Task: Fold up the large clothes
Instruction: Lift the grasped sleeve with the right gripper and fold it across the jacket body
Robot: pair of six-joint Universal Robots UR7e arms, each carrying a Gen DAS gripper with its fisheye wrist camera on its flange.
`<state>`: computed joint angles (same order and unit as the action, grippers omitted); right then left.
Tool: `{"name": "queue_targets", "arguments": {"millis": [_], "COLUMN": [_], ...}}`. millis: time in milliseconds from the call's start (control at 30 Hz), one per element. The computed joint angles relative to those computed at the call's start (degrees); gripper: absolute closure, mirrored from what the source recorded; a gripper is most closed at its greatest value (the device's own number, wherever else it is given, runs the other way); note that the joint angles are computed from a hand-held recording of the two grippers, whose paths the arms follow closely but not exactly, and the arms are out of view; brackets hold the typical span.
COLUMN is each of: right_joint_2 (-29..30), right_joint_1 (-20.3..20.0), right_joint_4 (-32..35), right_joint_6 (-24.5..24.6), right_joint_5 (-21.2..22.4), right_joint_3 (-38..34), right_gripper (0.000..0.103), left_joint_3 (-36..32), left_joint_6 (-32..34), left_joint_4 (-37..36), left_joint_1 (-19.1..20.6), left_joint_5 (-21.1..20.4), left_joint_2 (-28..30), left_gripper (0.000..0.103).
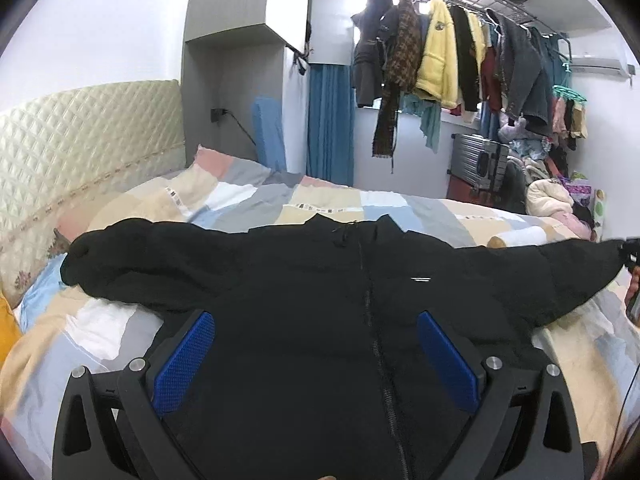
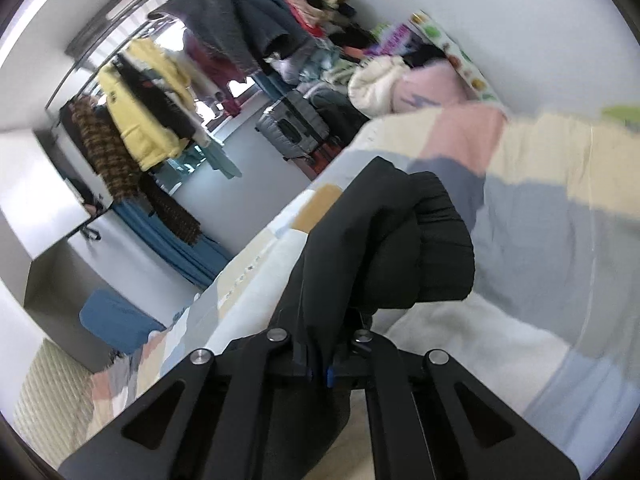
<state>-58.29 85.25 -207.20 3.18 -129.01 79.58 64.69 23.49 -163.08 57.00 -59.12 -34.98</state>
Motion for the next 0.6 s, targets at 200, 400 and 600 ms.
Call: {"name": "queue_targets", "arguments": {"millis": [200,400,600], "right_joint_2": [1.32,8.25,18.5], "right_joint_1": [6.69,13.77,19.27], "right_joint_4": [1.6,1.87,4.78], "right_joint_6": [-7.97,-20.85,-31.61], "right_joint_5": [-4.68,-9.05,-13.35], "right_joint_3": [-5.41,-17.05,-33.08], "right_gripper": [0.099,0.099,0.098], "left_joint_3": [1.22,4.58,3.74], "left_joint_6": [0.22,4.59,0.12], "left_joint_4": [7.03,1.85,6.19], "left_joint_1": [-2.39,-1.18,1.47], "left_joint_5": [3.93,4.64,-0.64], "left_joint_2": [-2.36,-3.15,-3.83], "left_gripper": [0.001,0.001,0.001]}}
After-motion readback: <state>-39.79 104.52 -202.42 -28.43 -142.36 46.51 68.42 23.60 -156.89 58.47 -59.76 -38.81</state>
